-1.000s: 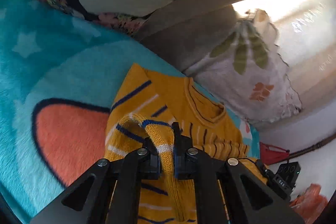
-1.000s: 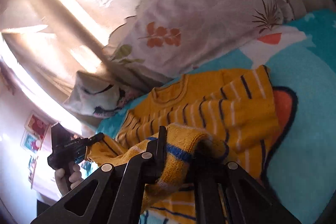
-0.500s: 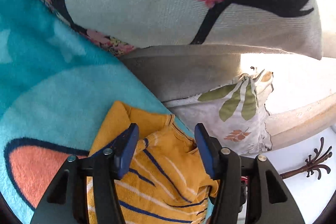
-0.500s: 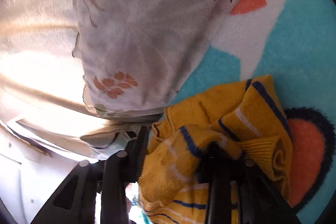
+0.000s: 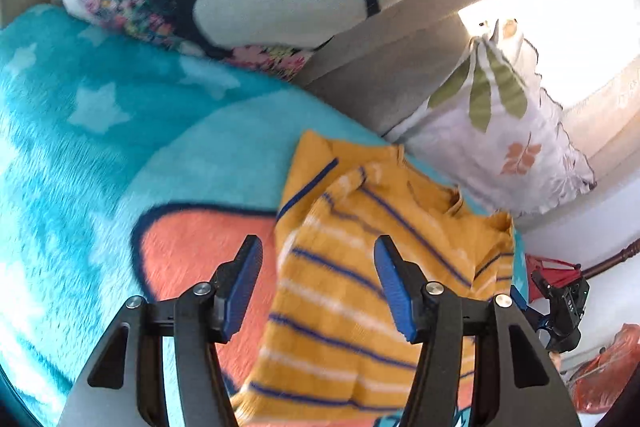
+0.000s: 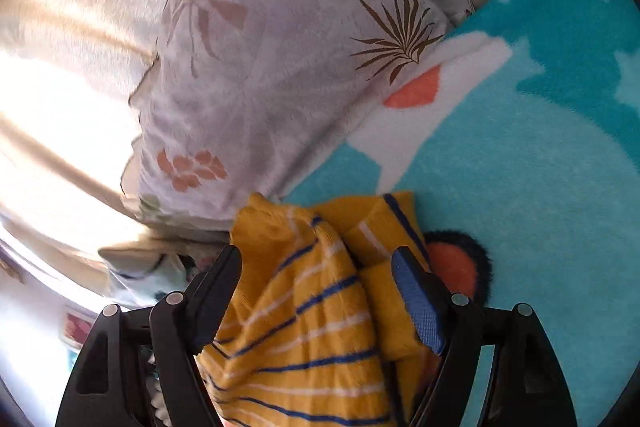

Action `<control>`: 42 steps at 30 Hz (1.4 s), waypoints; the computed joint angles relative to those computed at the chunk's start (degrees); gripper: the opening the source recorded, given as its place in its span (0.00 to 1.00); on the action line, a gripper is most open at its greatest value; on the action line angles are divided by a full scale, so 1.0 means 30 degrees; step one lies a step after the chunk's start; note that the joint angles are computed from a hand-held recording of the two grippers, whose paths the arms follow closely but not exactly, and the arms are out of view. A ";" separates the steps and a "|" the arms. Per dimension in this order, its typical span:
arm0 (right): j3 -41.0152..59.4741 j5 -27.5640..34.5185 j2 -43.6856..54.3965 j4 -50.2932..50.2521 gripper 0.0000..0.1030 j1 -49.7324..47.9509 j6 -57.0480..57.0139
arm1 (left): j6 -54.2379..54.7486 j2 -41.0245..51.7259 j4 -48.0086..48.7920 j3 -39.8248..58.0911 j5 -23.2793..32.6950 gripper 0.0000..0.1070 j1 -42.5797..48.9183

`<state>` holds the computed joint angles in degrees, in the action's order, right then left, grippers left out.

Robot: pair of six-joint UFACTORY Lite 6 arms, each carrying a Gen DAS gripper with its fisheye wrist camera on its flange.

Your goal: Fold small clothes

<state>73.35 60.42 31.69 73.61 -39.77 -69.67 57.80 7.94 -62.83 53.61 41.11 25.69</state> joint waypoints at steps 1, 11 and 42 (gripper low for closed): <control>-0.0991 -0.0233 -0.0669 -0.0426 0.80 -0.0202 -0.0586 | 0.0448 -0.0105 0.0035 -0.0437 0.0471 0.53 0.0618; -0.6676 -0.0386 -0.2661 -0.1492 0.83 -0.3310 -0.6515 | 0.5843 0.0687 -0.3062 -0.3731 0.1547 0.67 0.1837; -1.4194 0.2552 -1.2488 -0.8737 0.40 -1.0964 -0.9820 | 0.9127 -1.3323 0.7648 -1.2124 1.1193 0.23 1.6003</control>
<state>30.77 68.07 -5.77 47.40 -72.66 -99.13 85.18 -32.03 -39.89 17.24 74.69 73.70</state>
